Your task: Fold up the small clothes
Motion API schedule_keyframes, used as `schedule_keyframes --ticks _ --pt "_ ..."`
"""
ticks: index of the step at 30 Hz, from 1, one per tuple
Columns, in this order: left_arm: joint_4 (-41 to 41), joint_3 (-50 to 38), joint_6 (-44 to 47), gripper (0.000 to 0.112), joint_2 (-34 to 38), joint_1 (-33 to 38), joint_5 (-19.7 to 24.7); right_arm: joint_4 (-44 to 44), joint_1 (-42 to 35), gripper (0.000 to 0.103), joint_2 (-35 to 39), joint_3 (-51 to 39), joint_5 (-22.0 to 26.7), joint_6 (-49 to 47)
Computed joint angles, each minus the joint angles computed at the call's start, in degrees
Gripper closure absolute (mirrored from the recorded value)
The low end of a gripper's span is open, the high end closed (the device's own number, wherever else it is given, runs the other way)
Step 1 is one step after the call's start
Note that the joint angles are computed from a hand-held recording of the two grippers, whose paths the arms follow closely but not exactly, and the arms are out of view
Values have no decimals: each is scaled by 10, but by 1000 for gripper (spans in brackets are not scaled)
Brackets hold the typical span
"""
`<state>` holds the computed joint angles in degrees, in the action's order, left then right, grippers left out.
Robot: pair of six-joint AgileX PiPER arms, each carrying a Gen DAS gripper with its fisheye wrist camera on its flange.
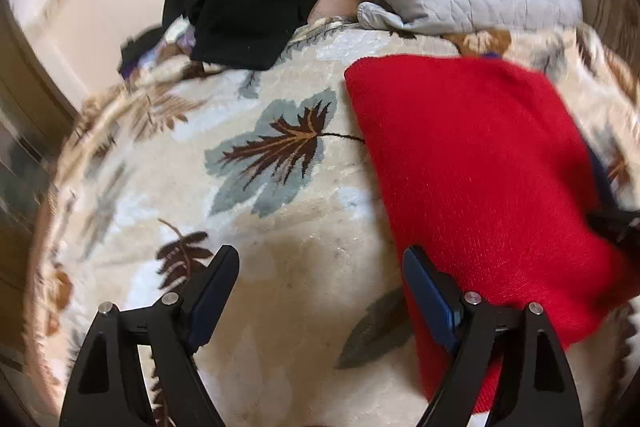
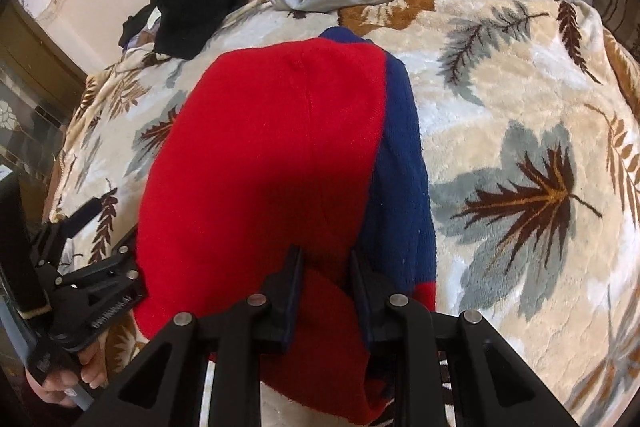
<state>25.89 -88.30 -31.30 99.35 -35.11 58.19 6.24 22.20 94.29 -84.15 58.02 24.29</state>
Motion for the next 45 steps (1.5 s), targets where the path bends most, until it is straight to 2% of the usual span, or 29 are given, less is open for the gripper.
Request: schedule_keyframes --ticks 4,7,9,12,16,20,23,24,26,28,29,31,36,38,41,44,45 --pt "6 25 -22 28 -38 3 -43 19 -14 75 -6 -16 11 -9" --pt "-13 48 -4 27 -65 -1 -96 6 -18 75 -28 -8 -31 3" --pt "-43 40 33 25 -55 -6 -93 -3 -18 75 -22 -15 -42 18" --pt "-62 34 59 24 -30 -16 -83 -54 -6 75 21 -42 -25 48" --pt "-51 33 56 23 -26 -24 -78 2 -33 74 53 -65 -13 10" --pt "-46 39 53 23 -40 -22 -84 -24 -37 74 63 -104 -24 24" --pt "-2 53 29 23 -57 -35 -99 -24 -47 73 89 -135 -40 23" --pt "10 53 21 23 -56 -39 -96 -22 -49 73 102 -145 -47 19" --pt "11 43 28 23 -39 -38 -79 -18 -51 73 139 -179 -24 19" --pt "-7 45 37 17 -25 -28 -83 -42 -37 73 151 -178 -36 20" --pt "-10 57 31 14 -29 -23 -100 -67 -26 73 149 -174 -43 21" --pt "-20 49 34 14 -28 -20 -94 -81 -19 73 144 -175 -34 20" --pt "39 61 -15 14 -49 -38 -92 -32 -35 73 70 -101 -51 8" --pt "37 62 -25 14 -62 -31 -94 -32 -28 73 29 -64 -61 3" --pt "28 52 -22 14 -61 -22 -77 -40 -12 73 -16 -31 -57 24" --pt "-9 29 33 14 -31 -21 -41 -21 -3 73 -51 13 -59 23" --pt "7 36 25 14 -25 -30 -39 -31 5 73 -52 24 -46 38"
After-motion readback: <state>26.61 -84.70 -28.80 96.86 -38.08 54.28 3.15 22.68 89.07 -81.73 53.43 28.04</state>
